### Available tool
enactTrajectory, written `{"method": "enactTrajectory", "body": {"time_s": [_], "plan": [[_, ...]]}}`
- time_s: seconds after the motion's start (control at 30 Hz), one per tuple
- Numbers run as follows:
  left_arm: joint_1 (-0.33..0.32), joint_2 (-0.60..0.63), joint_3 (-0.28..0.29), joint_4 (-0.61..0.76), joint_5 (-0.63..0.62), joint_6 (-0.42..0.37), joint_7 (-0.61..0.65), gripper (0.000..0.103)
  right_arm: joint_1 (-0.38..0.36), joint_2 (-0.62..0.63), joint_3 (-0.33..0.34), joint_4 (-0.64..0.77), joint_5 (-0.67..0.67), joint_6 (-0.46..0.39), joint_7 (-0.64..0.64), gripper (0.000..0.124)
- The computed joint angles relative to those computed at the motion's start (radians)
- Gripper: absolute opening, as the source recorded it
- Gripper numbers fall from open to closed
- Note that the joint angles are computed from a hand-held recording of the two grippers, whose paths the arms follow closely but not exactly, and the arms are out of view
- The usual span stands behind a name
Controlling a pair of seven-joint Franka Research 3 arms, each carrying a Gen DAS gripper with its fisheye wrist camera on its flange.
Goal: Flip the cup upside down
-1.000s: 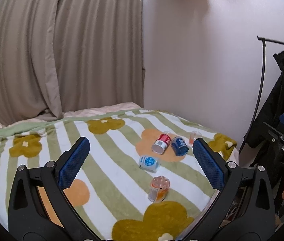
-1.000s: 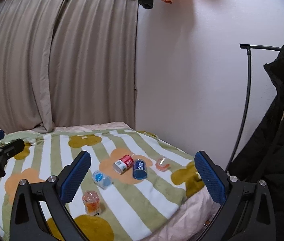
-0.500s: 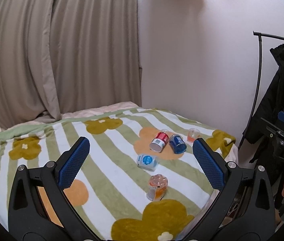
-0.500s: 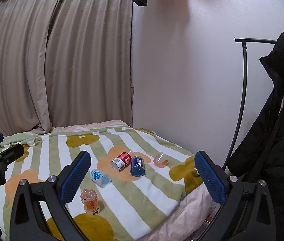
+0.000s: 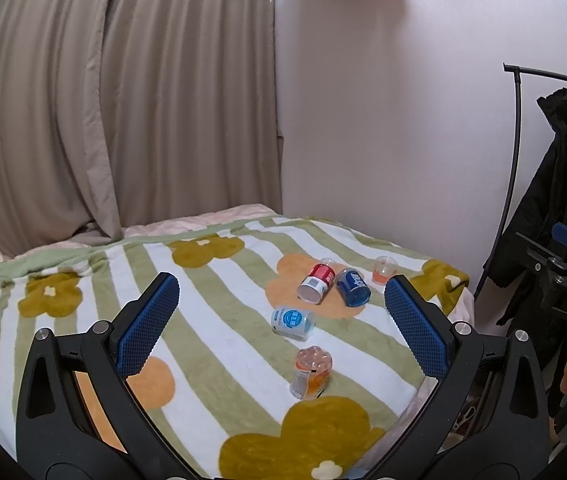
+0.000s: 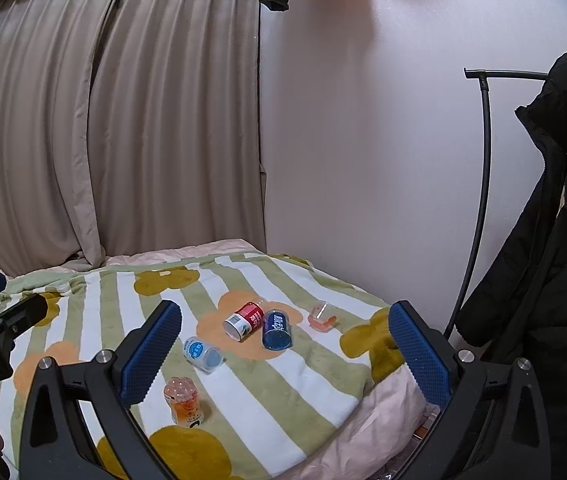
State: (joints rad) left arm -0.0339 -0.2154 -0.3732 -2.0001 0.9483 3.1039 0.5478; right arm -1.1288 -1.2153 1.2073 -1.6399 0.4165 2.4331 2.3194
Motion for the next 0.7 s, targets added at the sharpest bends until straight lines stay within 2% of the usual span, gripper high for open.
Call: {"method": "enactTrajectory", "body": {"time_s": [0.27, 0.53, 0.7], "plan": [[0.01, -0.007, -0.013, 0.001, 0.033, -0.005, -0.033, 0.102, 0.003, -0.002, -0.003, -0.004, 0.002, -0.002, -0.001, 0.103], [-0.004, -0.013, -0.004, -0.002, 0.017, -0.006, -0.01, 0.102, 0.003, 0.001, -0.003, -0.003, 0.004, -0.002, 0.004, 0.103], [-0.015, -0.013, -0.001, -0.002, -0.007, -0.014, 0.019, 0.102, 0.03, -0.008, -0.01, -0.038, -0.009, 0.003, 0.013, 0.103]]}}
